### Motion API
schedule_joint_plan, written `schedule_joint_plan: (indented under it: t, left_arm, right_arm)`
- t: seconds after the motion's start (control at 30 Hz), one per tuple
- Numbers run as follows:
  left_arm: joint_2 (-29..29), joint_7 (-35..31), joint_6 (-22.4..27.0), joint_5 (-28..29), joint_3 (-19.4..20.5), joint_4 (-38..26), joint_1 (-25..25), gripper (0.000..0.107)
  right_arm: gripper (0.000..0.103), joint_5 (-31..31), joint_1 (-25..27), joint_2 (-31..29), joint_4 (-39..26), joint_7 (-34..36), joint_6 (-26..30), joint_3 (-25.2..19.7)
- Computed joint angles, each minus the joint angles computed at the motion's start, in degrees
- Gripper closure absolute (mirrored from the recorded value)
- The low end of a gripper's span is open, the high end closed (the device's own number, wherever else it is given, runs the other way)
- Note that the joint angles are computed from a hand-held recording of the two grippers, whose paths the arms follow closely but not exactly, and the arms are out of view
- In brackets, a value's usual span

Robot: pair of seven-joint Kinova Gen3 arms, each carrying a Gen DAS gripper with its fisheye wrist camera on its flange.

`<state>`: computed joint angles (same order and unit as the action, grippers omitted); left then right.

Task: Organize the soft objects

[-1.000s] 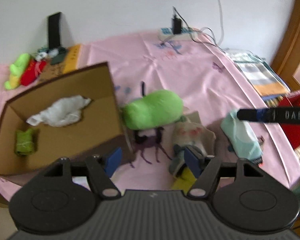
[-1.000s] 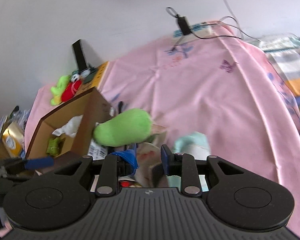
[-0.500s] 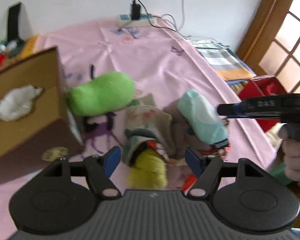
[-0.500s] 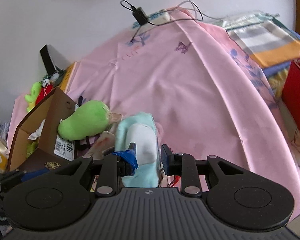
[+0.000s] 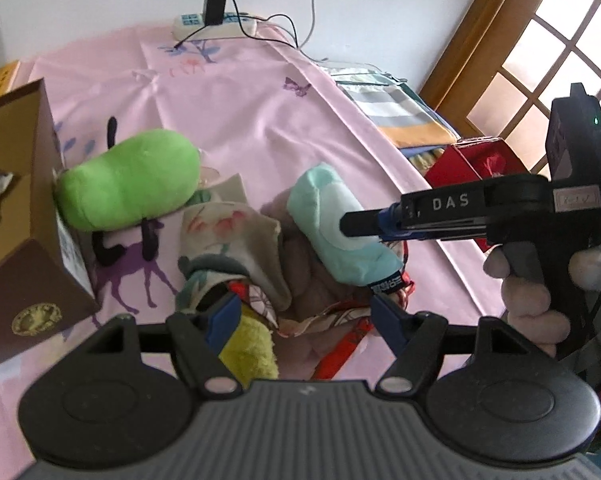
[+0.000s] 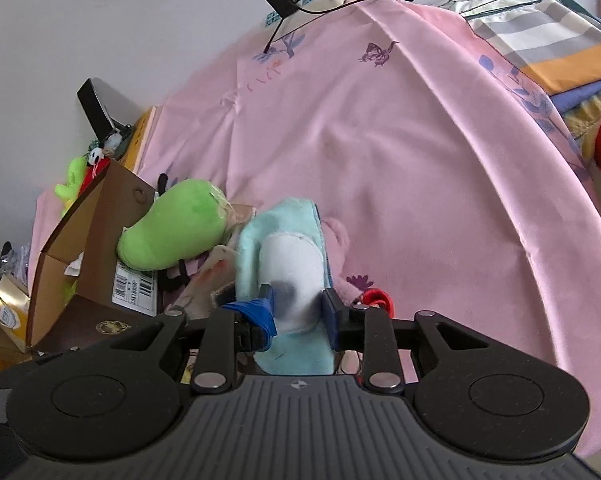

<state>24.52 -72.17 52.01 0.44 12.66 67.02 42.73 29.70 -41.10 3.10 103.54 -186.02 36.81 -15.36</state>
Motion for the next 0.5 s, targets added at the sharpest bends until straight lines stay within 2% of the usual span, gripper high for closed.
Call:
schedule_joint_plan:
  t: [0.27,0.43,0.5]
  left_arm:
    - [-0.03,-3.71,-0.47,0.73,0.38,0.40,-0.92,0.033]
    - [0.33,0.56,1.75,-3.56,-2.41,0.30,0.84,0.032]
    - [0.61,0.58,2.09,-3.15,-1.93,0.69,-0.13,0.030]
  right_arm:
    - [0.094,3.89,-0.12,-0.99,1.63,-1.75,-1.94,-0.26]
    - [0.093,9.45,-1.28,-1.03,0.59,-5.42,2.67,-1.40]
    - [0.093,12.05,-1.21,-1.58,1.32,-8.16,1.42,-1.31]
